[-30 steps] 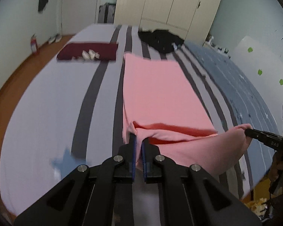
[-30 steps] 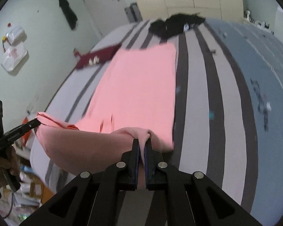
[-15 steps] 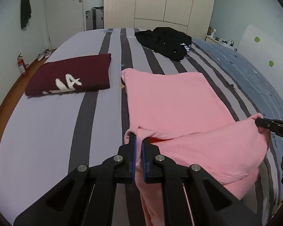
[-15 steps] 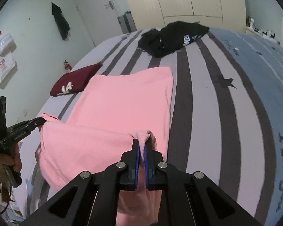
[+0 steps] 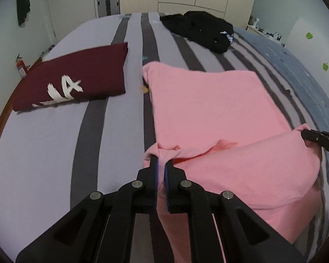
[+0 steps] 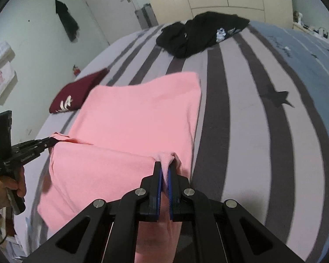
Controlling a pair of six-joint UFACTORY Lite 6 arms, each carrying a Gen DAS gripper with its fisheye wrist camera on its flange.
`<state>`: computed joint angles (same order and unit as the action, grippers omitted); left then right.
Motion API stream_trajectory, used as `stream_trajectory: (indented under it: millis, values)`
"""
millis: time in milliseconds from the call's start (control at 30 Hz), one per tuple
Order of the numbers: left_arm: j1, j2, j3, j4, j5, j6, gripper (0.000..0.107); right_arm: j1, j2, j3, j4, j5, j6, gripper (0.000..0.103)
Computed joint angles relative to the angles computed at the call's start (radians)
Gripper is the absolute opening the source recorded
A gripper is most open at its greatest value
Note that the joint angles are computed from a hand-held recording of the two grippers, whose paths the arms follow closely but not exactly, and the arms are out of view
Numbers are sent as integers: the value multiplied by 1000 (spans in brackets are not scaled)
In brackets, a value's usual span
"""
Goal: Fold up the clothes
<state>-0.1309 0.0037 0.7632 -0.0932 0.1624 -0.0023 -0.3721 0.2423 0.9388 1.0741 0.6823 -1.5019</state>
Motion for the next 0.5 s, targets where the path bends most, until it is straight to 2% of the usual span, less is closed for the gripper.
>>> stream_trajectory:
  millis: [200,433,500]
  values:
    - [-16,46,36,166,14,-169,4,48,136,88,2,-46,39,4]
    - [27,74,63,-115,39,82,5,65,217,174,-56,-28,122,5]
    - [37,43,53,-138,50,89,8,61,240,210,-92,-1,170,5]
